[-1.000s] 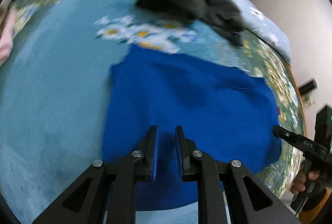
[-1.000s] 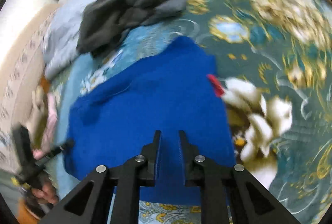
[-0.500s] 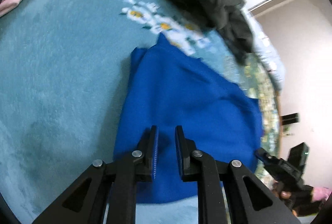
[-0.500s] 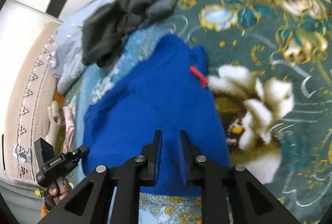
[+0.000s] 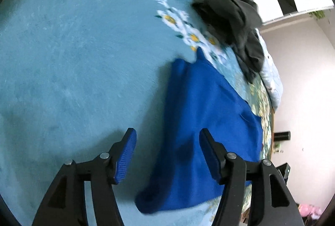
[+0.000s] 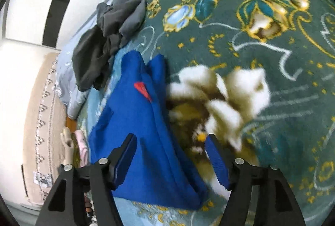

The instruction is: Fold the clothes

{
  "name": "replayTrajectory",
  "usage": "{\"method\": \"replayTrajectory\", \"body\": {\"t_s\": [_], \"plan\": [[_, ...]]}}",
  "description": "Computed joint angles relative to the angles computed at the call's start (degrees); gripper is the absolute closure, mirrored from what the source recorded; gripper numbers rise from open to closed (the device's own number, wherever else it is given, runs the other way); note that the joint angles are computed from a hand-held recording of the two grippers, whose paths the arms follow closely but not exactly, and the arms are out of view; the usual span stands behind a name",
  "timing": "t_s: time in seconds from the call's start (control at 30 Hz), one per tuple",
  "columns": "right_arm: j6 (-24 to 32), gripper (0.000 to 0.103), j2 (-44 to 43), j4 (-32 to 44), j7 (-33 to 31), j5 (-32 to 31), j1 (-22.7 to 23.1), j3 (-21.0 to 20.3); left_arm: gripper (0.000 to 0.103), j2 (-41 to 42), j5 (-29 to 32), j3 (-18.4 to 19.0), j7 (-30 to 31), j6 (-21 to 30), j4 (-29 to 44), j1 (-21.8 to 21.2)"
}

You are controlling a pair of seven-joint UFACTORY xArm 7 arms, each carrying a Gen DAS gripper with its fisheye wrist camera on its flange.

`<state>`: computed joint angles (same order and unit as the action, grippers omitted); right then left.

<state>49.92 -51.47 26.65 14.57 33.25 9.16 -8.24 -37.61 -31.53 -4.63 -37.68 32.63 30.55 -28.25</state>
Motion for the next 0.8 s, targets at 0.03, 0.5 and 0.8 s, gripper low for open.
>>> {"method": "replayTrajectory", "body": {"t_s": [0.03,0.5,0.8], "plan": [[-0.70,0.028,0.89,0.18,-0.88,0.67,0.69,-0.54,0.034,0.51,-1.40,1.09,1.13,-1.07,-0.38,-0.89],[-2.33,0.025,10.26,3.74,-12.49,10.42,4.20,-3.13,0.029,9.11,-24.58,6.09,23.59,-5.32,3.26,-7.03],[-0.46,0.026,10.84,3.25,-15.84,17.20,3.06,-2.30,0.030,11.27,-28.78,3.13,28.48,-1.13,5.77,-3.79]]}}
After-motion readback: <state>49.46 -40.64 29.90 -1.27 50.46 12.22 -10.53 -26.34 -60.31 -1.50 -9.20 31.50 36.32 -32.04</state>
